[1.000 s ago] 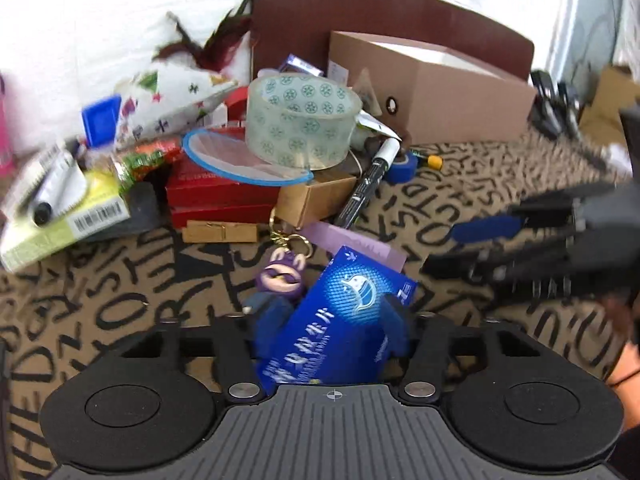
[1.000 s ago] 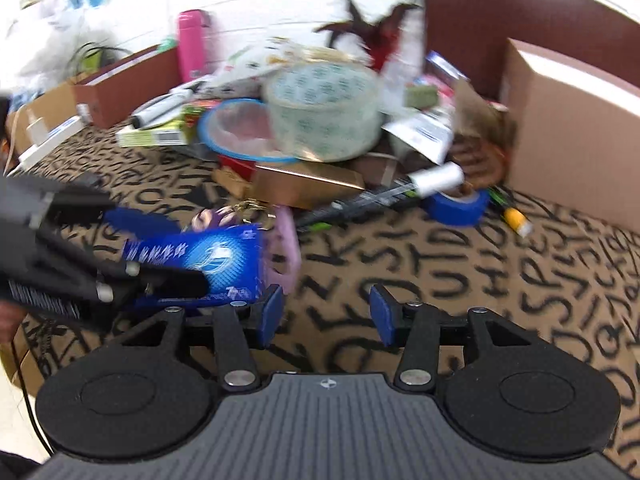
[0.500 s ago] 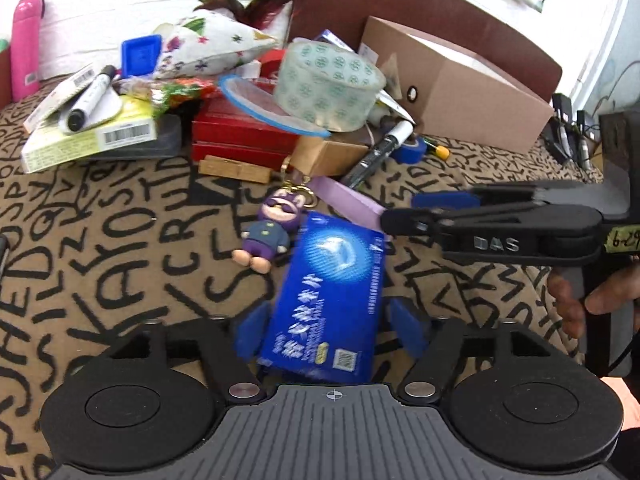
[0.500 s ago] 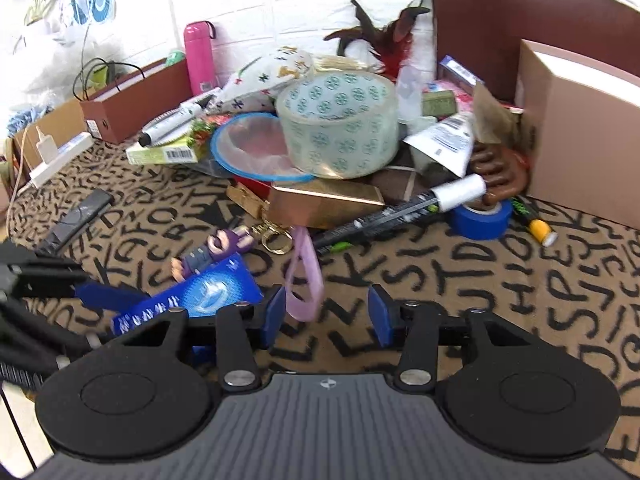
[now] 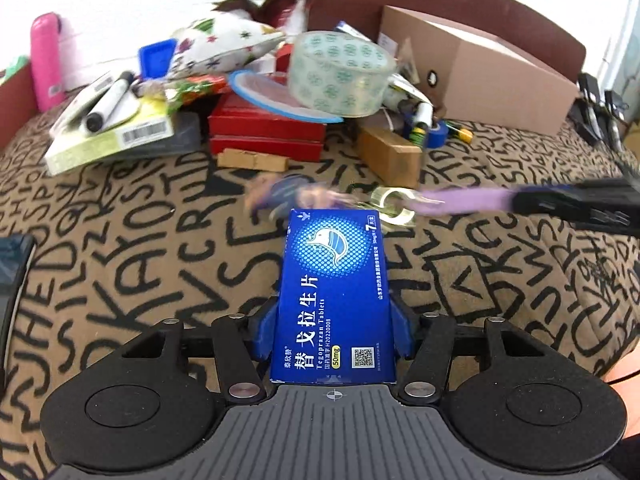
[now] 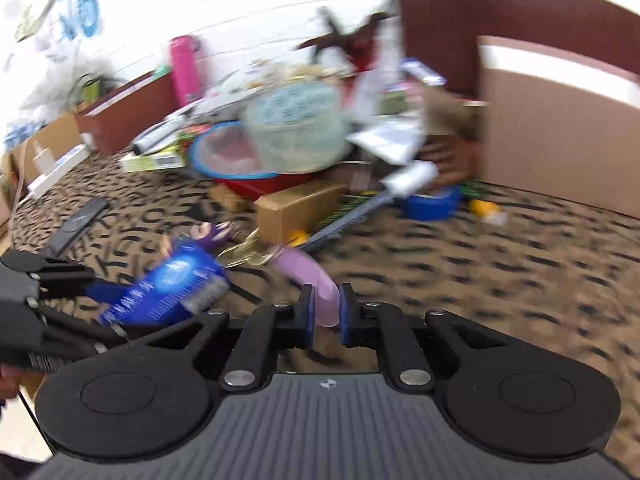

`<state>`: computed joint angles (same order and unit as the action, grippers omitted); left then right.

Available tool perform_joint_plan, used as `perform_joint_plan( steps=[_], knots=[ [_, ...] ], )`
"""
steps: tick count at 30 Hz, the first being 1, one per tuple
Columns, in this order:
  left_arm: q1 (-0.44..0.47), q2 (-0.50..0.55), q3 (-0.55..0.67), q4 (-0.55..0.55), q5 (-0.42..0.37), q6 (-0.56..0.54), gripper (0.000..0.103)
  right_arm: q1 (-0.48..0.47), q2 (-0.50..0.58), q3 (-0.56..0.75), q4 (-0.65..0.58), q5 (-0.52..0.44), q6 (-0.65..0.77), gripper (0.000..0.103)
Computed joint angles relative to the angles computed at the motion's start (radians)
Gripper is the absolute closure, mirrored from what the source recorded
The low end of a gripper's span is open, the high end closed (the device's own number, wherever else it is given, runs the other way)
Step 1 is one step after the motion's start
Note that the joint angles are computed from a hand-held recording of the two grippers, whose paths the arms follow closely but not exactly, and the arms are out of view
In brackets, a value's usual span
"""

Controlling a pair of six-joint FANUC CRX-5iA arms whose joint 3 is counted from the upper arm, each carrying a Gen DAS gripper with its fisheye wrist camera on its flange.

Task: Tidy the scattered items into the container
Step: 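Grasp the purple keychain figure with the right tool while the left tool holds the blue box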

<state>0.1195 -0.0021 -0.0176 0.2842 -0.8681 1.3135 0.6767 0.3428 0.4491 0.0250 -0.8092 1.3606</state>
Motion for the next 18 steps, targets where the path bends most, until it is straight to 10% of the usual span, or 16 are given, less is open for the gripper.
perform_joint_plan(
  steps=[7, 11, 13, 18],
  knots=[
    [-0.009, 0.002, 0.01, 0.001, -0.019, 0.0, 0.045, -0.029, -0.128, -0.231, 0.284, -0.05, -0.336, 0.089],
    [-0.033, 0.013, 0.026, -0.032, -0.007, 0.009, 0.033, -0.017, -0.155, -0.286, 0.354, -0.022, -0.342, 0.058],
    [-0.039, 0.018, 0.032, -0.046, -0.003, 0.029, 0.032, -0.005, -0.163, -0.313, 0.392, 0.048, -0.318, 0.041],
    [-0.043, 0.027, 0.041, -0.074, 0.01, 0.074, 0.031, 0.003, -0.125, -0.221, 0.195, 0.099, 0.004, 0.039]
  ],
)
